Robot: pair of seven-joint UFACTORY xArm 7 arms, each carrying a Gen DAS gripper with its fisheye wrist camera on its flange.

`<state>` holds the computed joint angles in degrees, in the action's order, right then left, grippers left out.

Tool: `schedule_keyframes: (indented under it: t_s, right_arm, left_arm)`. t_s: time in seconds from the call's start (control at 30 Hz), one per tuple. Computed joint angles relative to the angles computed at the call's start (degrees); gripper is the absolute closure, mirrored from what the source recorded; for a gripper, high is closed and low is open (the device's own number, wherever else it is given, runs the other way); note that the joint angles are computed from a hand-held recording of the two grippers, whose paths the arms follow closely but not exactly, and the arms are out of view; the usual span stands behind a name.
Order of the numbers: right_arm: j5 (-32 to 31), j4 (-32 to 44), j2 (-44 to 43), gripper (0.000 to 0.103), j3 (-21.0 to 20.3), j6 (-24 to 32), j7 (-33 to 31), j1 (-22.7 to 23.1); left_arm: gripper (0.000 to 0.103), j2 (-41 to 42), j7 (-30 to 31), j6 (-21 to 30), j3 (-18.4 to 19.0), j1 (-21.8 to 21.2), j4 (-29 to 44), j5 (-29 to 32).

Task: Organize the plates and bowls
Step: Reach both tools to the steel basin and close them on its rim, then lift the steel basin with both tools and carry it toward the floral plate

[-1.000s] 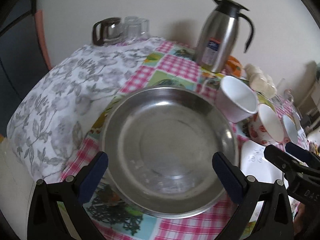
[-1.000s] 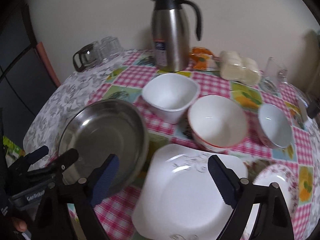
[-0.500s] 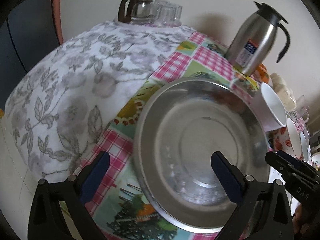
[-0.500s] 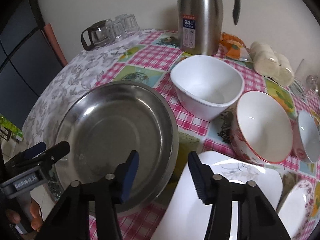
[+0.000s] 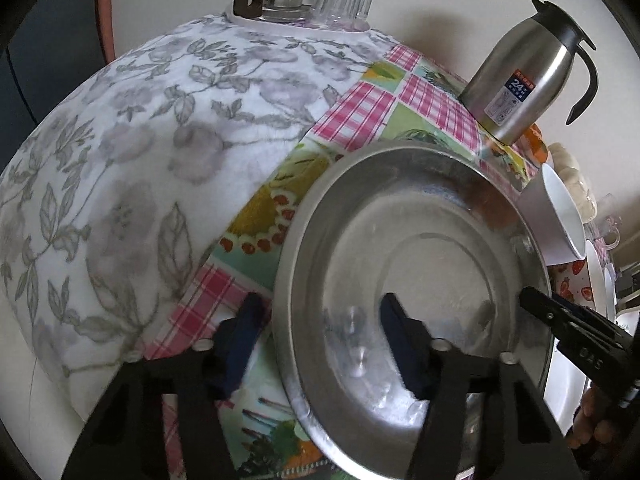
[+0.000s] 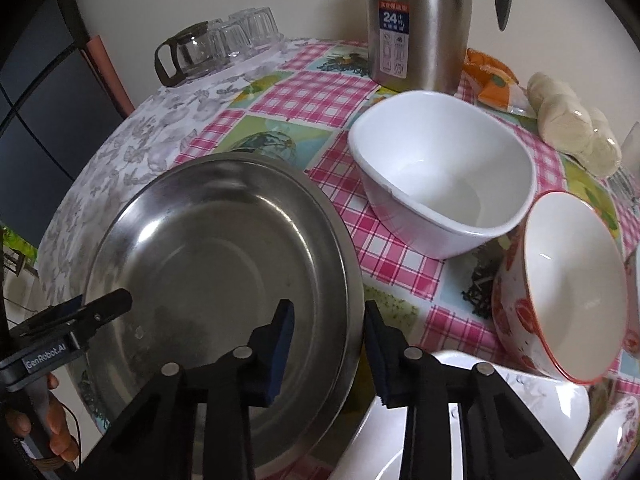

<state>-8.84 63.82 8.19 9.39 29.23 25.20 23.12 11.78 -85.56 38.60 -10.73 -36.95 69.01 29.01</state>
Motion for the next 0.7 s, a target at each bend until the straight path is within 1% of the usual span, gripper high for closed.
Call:
schedule_keyframes:
  t_s: [0.07, 0.23, 0.27, 0.37, 0.43, 0.53, 0.6, 0.7]
  right_arm:
    - [1.5, 0.5, 1.0, 0.07, 0.1, -0.4, -1.3, -0.5]
    - [3.4, 0.9, 2.6, 0.081, 0.0, -1.4, -2.6, -0.8]
    - [3.5, 0.8, 2.6, 0.082, 0.0, -1.7, -2.8, -0.7]
    - [6.9, 0.3, 2.2, 0.084, 0.6, -1.9, -4.9, -1.5]
    - [9.1, -0.4, 1.6, 0.084, 1.0, -2.3, -6.3, -1.8]
    - [9.9, -1.3, 0.6, 0.084, 1.2, -2.0, -7.4, -1.6]
    - [10.5, -1.9, -0.3, 0.084, 1.4, -1.8, -8.2, -1.4]
    - [10.8, -3.3, -2.6, 0.084, 1.6, -2.2, -8.9, -1.0]
  left_arm:
    - [0.061, 0.4, 0.4, 0.4, 0.1, 0.1, 0.5, 0.0]
    - [0.071, 0.8, 0.4, 1.8, 0.6, 0.1, 1.3, 0.4]
    - [0.072, 0.8, 0.4, 2.2, 0.6, 0.1, 1.4, 0.5]
    - [0.073, 0.1, 0.3, 2.0, 0.6, 0.4, 0.7, 0.4]
    - [0.073, -1.2, -0.5, 0.3, 0.5, 0.7, -1.1, 0.6]
    - [0.073, -3.2, -2.0, -0.9, 0.0, 1.0, -3.0, 1.4]
    - [0.073, -4.5, -3.1, -0.4, -0.5, 1.2, -3.7, 2.1]
    - [0.073, -5.8, -4.2, 1.9, -1.6, 1.0, -3.1, 3.6]
